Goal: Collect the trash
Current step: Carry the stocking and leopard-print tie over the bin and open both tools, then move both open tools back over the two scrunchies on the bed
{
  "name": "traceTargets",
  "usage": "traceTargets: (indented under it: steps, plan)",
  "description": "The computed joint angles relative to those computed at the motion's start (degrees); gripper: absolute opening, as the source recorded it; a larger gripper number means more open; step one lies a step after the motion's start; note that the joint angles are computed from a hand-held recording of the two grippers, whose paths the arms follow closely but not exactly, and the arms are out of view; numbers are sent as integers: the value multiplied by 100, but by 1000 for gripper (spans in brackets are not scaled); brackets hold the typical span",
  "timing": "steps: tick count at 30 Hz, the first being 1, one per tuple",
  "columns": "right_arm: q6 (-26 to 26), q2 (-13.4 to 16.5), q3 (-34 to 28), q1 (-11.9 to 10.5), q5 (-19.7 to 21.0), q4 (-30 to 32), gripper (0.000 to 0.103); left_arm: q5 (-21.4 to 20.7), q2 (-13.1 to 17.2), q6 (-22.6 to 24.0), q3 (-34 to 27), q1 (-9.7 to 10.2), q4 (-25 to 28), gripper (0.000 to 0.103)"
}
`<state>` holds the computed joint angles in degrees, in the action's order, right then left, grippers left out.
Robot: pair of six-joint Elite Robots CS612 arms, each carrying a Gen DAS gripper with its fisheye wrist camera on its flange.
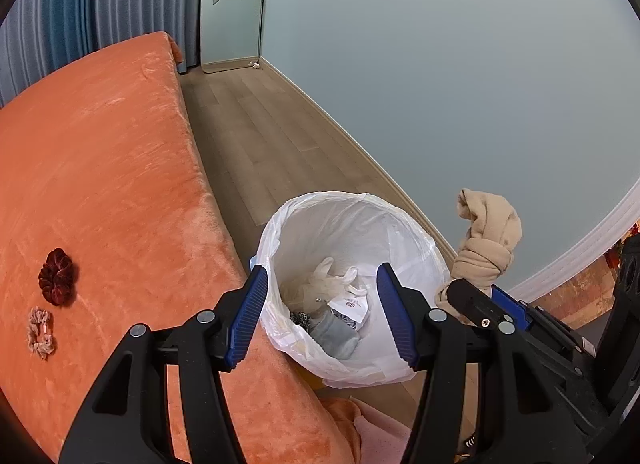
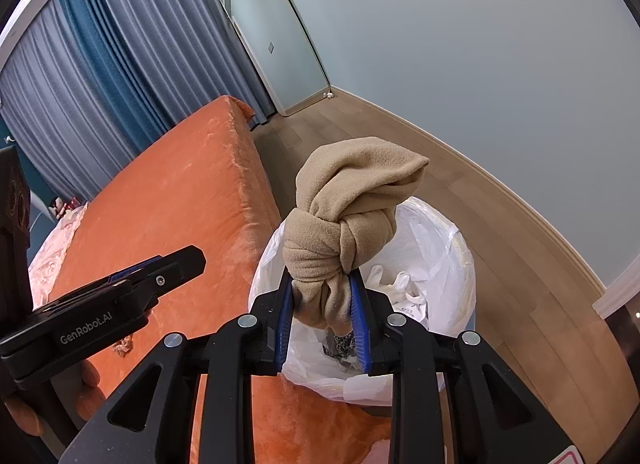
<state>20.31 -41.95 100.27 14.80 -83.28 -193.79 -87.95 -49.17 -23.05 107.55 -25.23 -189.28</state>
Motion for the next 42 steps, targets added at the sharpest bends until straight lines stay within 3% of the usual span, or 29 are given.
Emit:
traceTargets:
  steps: [9, 11, 28, 42]
  plan:
    - [-19, 88, -169, 69, -72, 159, 31, 136, -34, -22, 127, 57, -61, 56]
    - [-26, 92, -177, 90, -104, 151, 39, 174, -38, -44, 160, 81, -72, 56]
    - [-287, 101, -304, 353, -47, 407, 39, 250, -93, -362, 502, 302, -251, 56]
    - [-569, 290, -680, 771, 115, 863, 40, 475, -157, -769, 925, 703, -398, 60]
